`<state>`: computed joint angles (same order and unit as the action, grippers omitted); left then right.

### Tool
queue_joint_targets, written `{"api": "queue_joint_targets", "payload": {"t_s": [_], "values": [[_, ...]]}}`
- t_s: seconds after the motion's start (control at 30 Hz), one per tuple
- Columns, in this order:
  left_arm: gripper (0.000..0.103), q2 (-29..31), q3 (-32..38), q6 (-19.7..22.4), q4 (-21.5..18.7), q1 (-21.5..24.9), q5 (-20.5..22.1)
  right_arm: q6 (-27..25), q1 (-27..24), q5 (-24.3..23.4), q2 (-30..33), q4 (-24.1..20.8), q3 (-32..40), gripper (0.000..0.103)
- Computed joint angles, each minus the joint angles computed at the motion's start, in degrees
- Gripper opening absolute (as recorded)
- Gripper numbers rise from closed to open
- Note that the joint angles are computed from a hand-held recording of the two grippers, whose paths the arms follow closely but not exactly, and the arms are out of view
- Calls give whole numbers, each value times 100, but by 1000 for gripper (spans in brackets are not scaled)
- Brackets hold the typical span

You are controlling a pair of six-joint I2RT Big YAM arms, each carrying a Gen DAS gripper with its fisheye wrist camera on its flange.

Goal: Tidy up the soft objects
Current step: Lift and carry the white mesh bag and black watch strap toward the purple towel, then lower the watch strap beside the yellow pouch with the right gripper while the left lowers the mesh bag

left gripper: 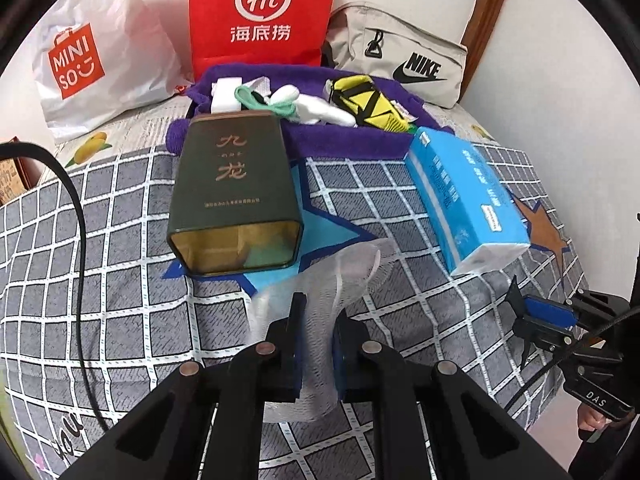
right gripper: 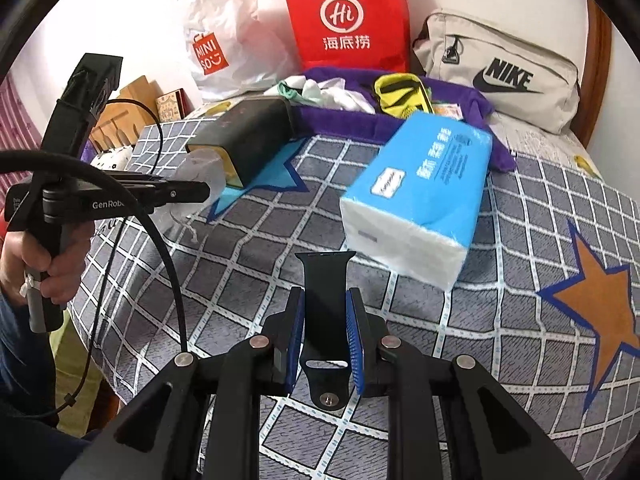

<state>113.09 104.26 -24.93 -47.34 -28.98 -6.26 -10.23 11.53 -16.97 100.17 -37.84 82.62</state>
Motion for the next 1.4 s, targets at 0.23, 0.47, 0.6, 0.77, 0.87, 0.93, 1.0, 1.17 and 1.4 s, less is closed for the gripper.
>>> {"api": "queue_joint_targets", "payload": {"t_s": [0.23,0.47,0.6,0.77,0.87,0.93,1.0,1.17,1.4], "values": [[11,-55,209,71,-148,11,-156,7,-4,-123,24,-106,303,21],[11,-106,462,167,-247,97,-175,11,-24,-244,239,-277,837,21],[11,4,802,219,-415,195,-217,73,-60,-294,476,-413,1277,21],[11,220,1280,308,-637,326,-259,142,-97,-337,839,-501,1919,21],[11,378,1581,337,-778,410,-278,197,-98,-318,1118,-608,2382,21],[11,528,1837,321,-907,475,-302,252,-109,-309,1321,-692,2706,21],[11,652,2025,268,-948,545,-235,263,-120,-324,1544,-839,3064,21],[11,1035,2685,299,-1134,662,-91,322,-150,-183,2125,-1214,4007,21],[11,2044,4500,386,-1867,795,-49,363,-200,-9,2907,-1714,5348,21]]}}
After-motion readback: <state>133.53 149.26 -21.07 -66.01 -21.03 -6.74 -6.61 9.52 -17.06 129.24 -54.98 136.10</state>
